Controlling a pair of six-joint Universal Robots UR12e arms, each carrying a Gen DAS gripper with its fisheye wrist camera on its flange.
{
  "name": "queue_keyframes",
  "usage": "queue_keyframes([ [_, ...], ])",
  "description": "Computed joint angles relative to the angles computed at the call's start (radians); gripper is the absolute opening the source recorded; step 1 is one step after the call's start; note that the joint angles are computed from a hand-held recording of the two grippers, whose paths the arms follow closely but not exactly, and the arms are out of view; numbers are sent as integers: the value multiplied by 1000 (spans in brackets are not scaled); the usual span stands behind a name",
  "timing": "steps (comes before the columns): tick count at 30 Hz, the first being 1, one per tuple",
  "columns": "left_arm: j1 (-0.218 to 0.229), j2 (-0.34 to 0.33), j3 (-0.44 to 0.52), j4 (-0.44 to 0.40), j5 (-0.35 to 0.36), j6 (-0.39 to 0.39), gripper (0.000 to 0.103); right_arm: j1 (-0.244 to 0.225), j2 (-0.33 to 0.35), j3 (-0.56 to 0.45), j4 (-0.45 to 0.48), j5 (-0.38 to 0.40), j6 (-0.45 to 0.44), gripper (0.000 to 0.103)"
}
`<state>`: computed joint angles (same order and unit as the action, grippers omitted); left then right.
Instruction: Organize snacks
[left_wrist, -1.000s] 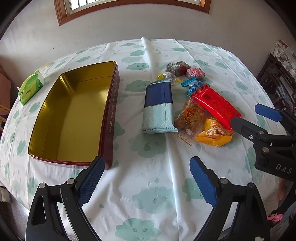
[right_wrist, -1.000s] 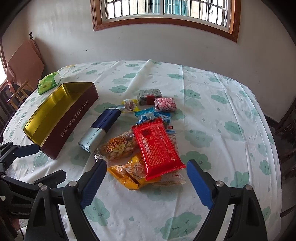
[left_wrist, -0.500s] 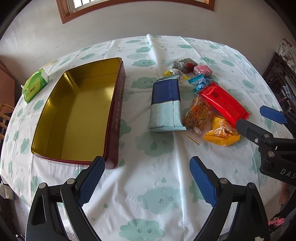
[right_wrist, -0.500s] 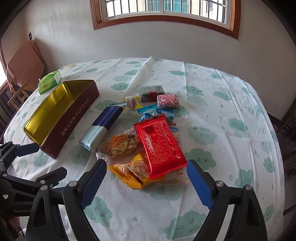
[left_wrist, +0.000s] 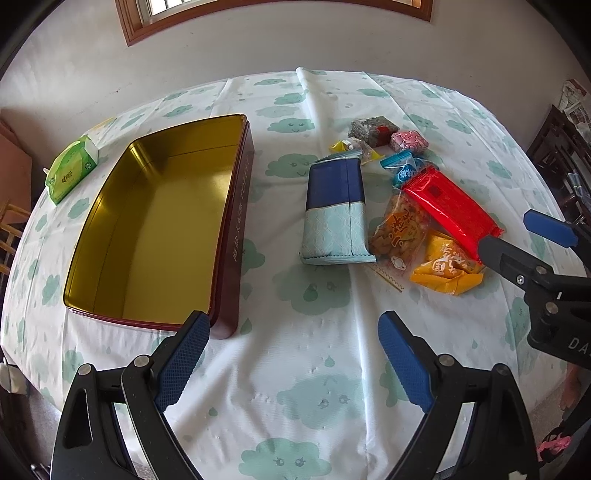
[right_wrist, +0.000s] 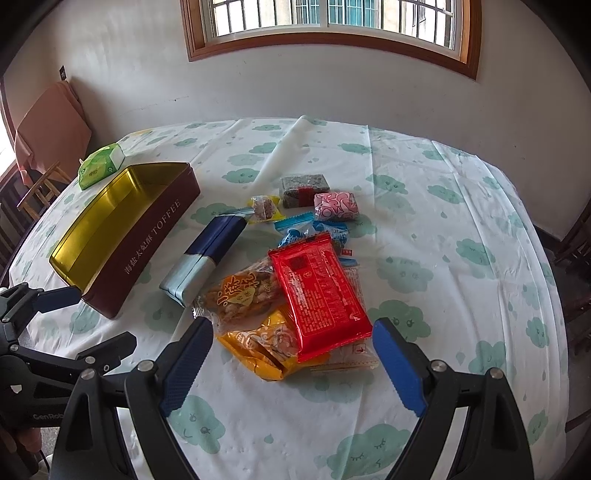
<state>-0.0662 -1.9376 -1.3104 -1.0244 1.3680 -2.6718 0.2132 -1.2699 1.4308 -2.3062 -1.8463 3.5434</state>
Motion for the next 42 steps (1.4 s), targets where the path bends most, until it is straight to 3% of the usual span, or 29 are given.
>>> queue_keyframes([
  [42, 7, -4, -2, 15, -3, 0, 91, -11, 10, -3, -9, 31, -39, 90],
])
